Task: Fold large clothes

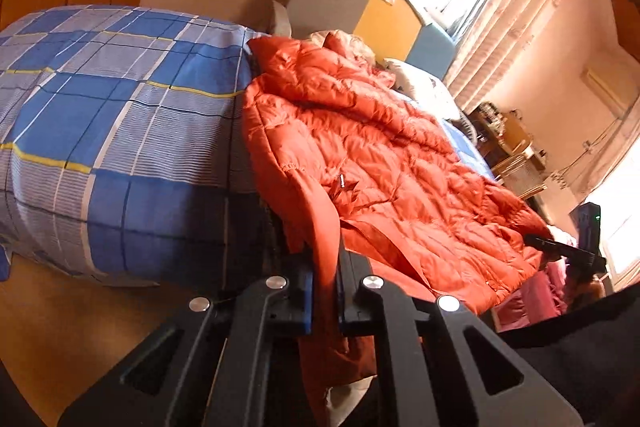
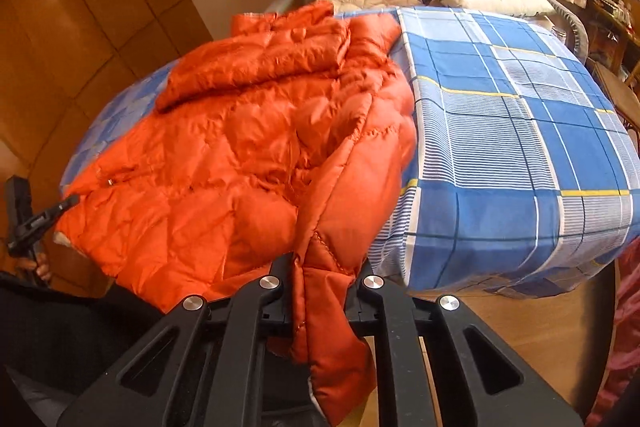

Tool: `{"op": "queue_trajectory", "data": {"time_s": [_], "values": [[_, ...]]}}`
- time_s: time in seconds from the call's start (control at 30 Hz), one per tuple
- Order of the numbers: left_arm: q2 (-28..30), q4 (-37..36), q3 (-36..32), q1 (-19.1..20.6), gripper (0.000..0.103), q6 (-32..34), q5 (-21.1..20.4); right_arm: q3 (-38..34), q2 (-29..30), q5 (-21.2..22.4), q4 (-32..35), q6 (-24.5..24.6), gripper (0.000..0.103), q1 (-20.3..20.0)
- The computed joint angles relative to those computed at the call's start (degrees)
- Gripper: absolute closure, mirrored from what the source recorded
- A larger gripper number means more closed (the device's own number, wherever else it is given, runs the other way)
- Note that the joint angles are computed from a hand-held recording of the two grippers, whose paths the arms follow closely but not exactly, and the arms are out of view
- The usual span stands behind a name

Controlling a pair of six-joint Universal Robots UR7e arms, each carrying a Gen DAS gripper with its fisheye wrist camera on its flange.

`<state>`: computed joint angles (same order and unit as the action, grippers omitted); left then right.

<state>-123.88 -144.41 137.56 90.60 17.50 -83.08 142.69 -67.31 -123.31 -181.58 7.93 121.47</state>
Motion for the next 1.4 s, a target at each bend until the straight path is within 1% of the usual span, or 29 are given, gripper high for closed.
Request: {"op": "queue_trajectory", "data": {"time_s": [0.1, 0.13, 0.2, 0.27, 0.33, 0.4, 0.47, 0.57, 0.63, 0.77, 0.83, 0.97, 1.03, 1.17, 1.2, 1.23, 1.27, 1.3, 1.33, 1.37, 1.4], "values": [[-0.5, -0.4, -0.6, -0.3, 0.096, 0.7, -1.6, 0.1, -0.3, 0.8, -3.8, -0.4, 0.093, 0.6], [0.3, -1.1, -1.4, -0.2, 0.096, 0.7, -2.9, -0.3, 0.1, 1.0, -5.5, -1.1, 0.093, 0.5], [0.9, -1.8, -2.1, -0.9, 0.096, 1.0, -3.4, -1.8, 0.6, 1.9, -7.5, -2.5, 0.093, 0.1], [2.5, -3.2, -3.6, -1.8, 0.096, 1.4, -4.2, -3.5, 1.2, 2.9, -8.9, -3.7, 0.093, -0.1], [5.4, -4.7, -5.8, -2.1, 0.096, 1.3, -5.5, -5.7, 2.0, 3.5, -9.2, -5.1, 0.093, -0.5], [7.5, -5.4, -7.5, -2.7, 0.096, 1.0, -5.6, -8.2, 3.1, 4.1, -9.2, -6.2, 0.093, -1.0], [10.6, -6.7, -9.5, -3.8, 0.096, 0.9, -4.4, -10.8, 4.4, 4.0, -9.1, -7.5, 0.093, -1.4], [15.7, -8.5, -13.1, -4.9, 0.096, 0.8, -2.9, -15.0, 6.8, 4.2, -8.7, -8.9, 0.093, -3.0], [19.6, -9.5, -15.9, -5.0, 0.096, 0.8, -2.7, -18.1, 8.7, 3.9, -8.1, -9.8, 0.093, -4.1], [26.1, -10.5, -20.8, -5.1, 0.096, -0.6, -1.3, -23.0, 12.2, 4.6, -7.1, -9.8, 0.093, -6.2], [29.5, -11.5, -22.9, -5.2, 0.095, -1.1, 0.1, -25.7, 14.5, 3.8, -6.7, -9.7, 0.093, -7.1], [34.3, -12.4, -26.0, -4.9, 0.095, -2.3, 2.3, -29.3, 18.0, 2.8, -6.7, -9.6, 0.093, -8.5], [36.5, -12.7, -27.5, -4.7, 0.093, -3.3, 3.8, -30.8, 19.6, 2.2, -6.7, -9.3, 0.092, -9.0], [39.7, -13.1, -29.5, -4.2, 0.091, -5.3, 5.9, -33.8, 22.4, 0.6, -6.5, -9.2, 0.086, -9.5], [40.4, -13.4, -29.8, -4.3, 0.089, -5.6, 6.6, -34.5, 23.0, 0.2, -6.3, -8.9, 0.082, -9.7], [41.1, -13.3, -30.3, -4.2, 0.083, -6.0, 6.8, -35.1, 23.4, 0.0, -6.1, -8.6, 0.077, -9.9], [41.5, -13.3, -30.7, -4.1, 0.079, -6.3, 6.8, -35.6, 23.8, -0.1, -5.9, -8.3, 0.074, -10.0], [42.0, -13.3, -31.0, -4.0, 0.070, -7.0, 6.9, -36.3, 24.3, -0.2, -5.7, -7.8, 0.066, -10.1], [42.3, -12.9, -31.6, -3.7, 0.057, -7.7, 6.3, -36.8, 24.6, -0.1, -5.5, -7.2, 0.057, -10.3], [42.7, -12.5, -32.3, -3.3, 0.051, -9.1, 5.0, -37.2, 24.8, 0.5, -5.5, -6.5, 0.053, -10.6], [42.9, -12.6, -32.6, -3.3, 0.043, -9.9, 4.7, -37.6, 25.0, 1.0, -5.5, -6.0, 0.050, -10.8]]}}
